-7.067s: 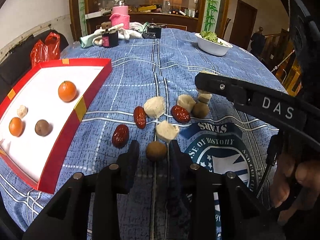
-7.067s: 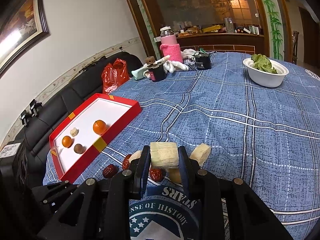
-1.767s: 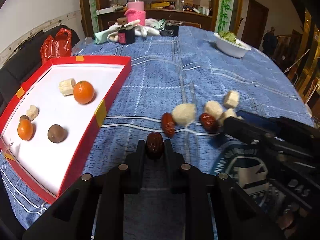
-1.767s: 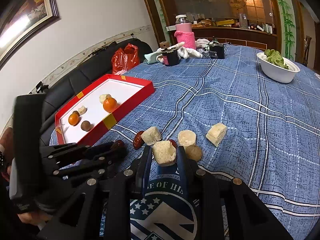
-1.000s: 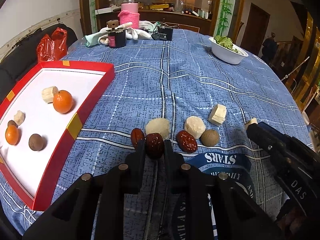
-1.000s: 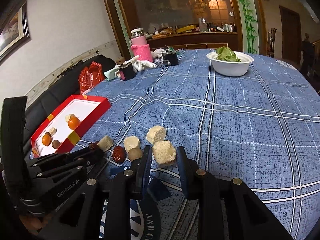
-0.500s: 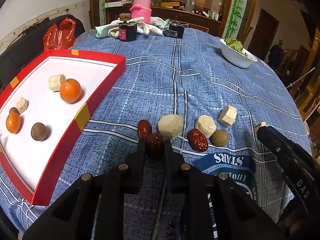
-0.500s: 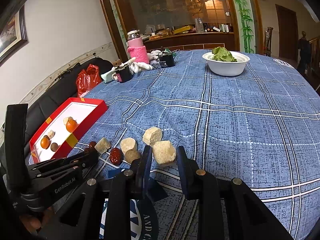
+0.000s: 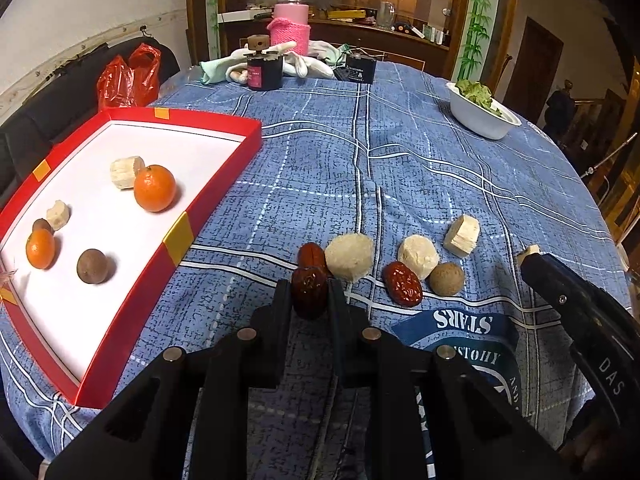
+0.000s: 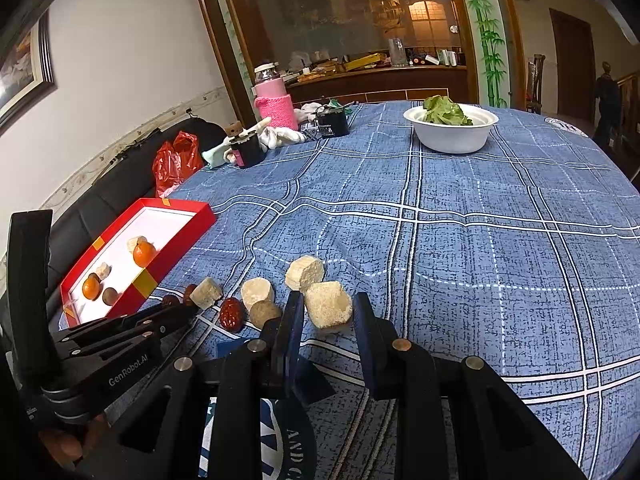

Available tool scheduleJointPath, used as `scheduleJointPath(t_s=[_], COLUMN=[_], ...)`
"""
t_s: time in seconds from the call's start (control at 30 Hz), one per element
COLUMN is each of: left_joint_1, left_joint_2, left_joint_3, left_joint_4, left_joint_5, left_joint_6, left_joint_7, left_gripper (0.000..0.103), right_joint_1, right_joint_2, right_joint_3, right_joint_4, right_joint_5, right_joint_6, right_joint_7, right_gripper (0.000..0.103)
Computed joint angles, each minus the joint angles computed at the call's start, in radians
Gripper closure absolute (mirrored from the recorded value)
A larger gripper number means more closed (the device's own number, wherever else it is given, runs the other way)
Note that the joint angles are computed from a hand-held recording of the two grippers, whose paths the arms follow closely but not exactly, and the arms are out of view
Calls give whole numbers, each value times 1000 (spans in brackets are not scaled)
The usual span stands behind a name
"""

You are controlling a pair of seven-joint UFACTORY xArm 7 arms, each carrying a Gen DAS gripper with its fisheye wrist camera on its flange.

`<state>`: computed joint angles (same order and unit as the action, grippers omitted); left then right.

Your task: Organize fruits

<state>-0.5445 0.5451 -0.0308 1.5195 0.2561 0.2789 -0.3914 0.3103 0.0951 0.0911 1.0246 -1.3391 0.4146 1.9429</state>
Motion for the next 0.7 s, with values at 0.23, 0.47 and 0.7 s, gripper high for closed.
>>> scheduleJointPath(t_s=[0.23,0.47,0.7], left_joint_1=[-7,-12,-20], left_joint_2=[-1,-6,-15], left_joint_3=[11,17,32], left_joint_4=[-1,-8,-25], left_joint_5=[11,16,33], left_joint_6=[-5,-18,-40], left_joint_7=[-9,-23,-47], left_gripper=[88,88,88], right_joint_1=[-1,-1,-2], right_joint_2=[-3,-2,-1], right_joint_3=[-1,0,-1], right_joint_4=[-3,-3,-1], right_joint_5=[1,1,0], right_joint_6=[-5,-4,-5], right_joint_7=[2,2,0], right_gripper=[77,77,77])
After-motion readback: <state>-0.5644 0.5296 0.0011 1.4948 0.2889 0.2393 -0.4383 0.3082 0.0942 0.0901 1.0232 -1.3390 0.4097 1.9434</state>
